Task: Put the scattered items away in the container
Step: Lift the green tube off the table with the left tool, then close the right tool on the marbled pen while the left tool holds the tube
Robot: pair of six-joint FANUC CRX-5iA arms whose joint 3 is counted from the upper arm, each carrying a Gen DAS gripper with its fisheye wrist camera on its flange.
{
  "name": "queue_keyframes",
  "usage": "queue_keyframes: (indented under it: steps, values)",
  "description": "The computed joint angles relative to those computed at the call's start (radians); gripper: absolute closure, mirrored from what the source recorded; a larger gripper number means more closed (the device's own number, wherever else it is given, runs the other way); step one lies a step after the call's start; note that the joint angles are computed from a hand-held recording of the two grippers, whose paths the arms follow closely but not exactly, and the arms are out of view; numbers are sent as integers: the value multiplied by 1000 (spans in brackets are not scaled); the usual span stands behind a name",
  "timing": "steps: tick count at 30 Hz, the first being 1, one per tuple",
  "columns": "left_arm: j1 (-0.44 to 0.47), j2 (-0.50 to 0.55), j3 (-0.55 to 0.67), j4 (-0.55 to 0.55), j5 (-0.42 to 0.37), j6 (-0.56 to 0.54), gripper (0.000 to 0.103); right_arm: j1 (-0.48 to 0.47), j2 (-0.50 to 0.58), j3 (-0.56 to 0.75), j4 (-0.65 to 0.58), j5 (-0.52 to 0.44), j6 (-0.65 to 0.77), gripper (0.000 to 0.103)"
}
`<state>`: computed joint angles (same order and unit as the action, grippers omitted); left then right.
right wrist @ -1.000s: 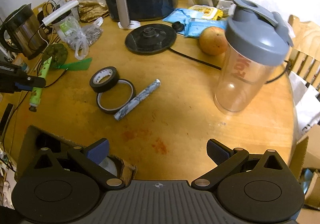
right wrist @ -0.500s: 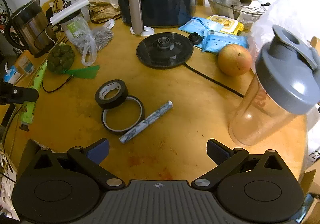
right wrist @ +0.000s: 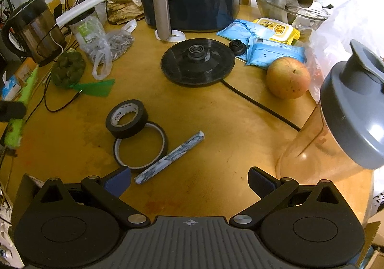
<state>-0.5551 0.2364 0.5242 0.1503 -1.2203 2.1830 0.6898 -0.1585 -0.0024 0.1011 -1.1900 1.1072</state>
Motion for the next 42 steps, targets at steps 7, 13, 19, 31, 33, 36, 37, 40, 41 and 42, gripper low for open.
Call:
queue_keyframes:
  steps: [7,13,19,31,33,36,37,40,41,42]
  values:
    - [1,-24,-40,12,-10,11,76,-27,35,11,-45,13,15,1]
    - [-4,-41,-65,19,-19,22,76,-35,61,17,-77,38,34,11]
    - [-5,-58,-82,15,-20,39,76,-35,81,21,-91,71,36,21]
    - [-6,-106,-139,13,-7,83,76,-21,102,-34,-41,138,-65,48]
    - [-7,-114,-150,14,-6,92,76,-15,107,-42,-16,151,-90,49]
    - [-8,-120,-160,13,-12,107,76,-18,125,-30,-24,148,-75,61]
    - [-8,-122,-162,11,-15,114,76,-18,130,-27,-26,146,-72,64]
    - [-6,-131,-173,10,-12,125,76,-6,135,-32,-7,151,-73,70]
    - [-6,-134,-176,9,-11,130,76,-3,133,-35,0,155,-77,72]
    - [-5,-136,-179,8,-10,134,76,-1,131,-39,3,157,-81,75]
